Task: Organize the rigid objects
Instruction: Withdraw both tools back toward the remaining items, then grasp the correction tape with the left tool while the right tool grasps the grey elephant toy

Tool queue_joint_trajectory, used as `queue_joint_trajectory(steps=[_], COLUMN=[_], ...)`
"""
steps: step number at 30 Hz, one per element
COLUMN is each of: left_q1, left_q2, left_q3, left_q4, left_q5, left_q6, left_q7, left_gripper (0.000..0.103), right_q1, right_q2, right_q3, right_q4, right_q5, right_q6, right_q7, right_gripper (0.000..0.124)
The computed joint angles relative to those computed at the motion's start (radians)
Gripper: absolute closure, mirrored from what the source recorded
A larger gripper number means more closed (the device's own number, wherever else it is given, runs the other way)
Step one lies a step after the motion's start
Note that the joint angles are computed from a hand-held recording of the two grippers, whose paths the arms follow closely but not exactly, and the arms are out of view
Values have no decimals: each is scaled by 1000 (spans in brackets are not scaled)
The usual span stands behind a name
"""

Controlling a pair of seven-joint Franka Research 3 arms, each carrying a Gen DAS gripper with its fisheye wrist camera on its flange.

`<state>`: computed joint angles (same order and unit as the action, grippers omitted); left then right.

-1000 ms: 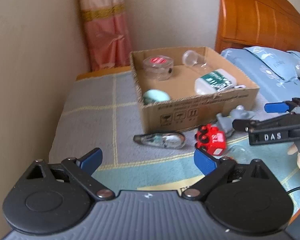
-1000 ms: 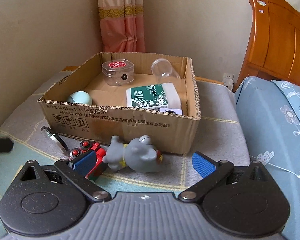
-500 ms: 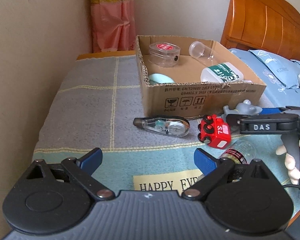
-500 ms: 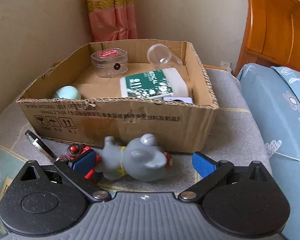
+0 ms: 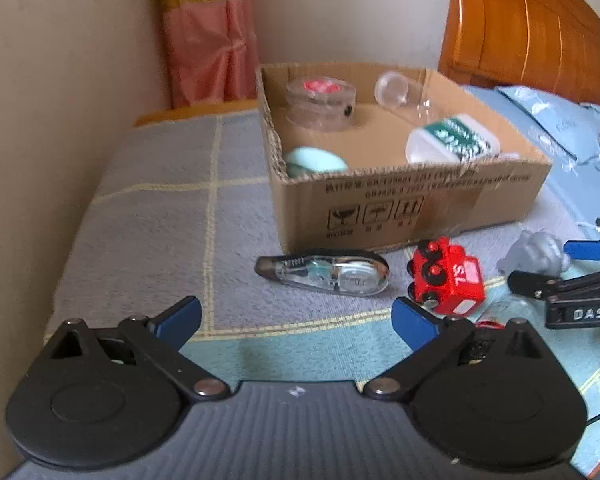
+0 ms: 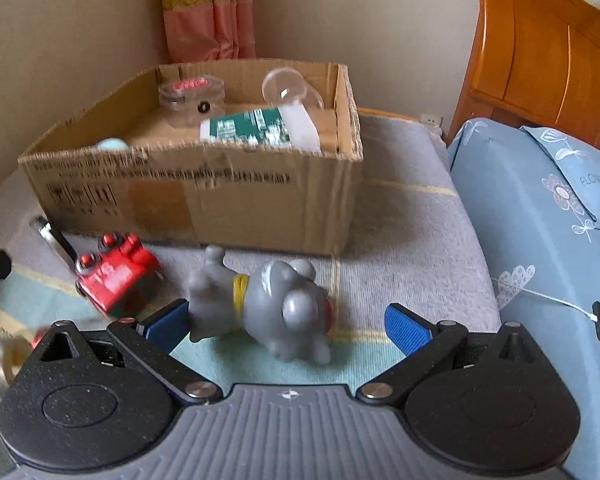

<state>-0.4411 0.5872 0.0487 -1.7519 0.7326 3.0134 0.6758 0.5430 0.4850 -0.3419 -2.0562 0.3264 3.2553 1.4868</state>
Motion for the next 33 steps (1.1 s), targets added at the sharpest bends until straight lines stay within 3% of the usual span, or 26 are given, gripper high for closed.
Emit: queue_joint_trajectory(steps=[7, 15, 22, 33], left_q1=[78, -25, -66, -92], left_q2=[74, 95, 132, 199], left_q3=[-112, 34, 87, 123], left_q4=[72, 61, 91, 169], left_q5=[-123, -65, -46, -86], left_q6=[-83, 28, 85, 140], left_q7=[157, 50, 24, 64], left_gripper=[0, 1, 1, 1], right_q1=[-139, -180, -218, -263], right_q2=[-4, 9, 10, 9], right_q3=[136, 179, 225, 274], right_q4=[2, 5, -2, -2], right_q5=[-6, -10, 8, 26], right_q6=[3, 39, 70, 79], right_q7=[-18, -72, -126, -173], right_gripper=[21, 21, 21, 21])
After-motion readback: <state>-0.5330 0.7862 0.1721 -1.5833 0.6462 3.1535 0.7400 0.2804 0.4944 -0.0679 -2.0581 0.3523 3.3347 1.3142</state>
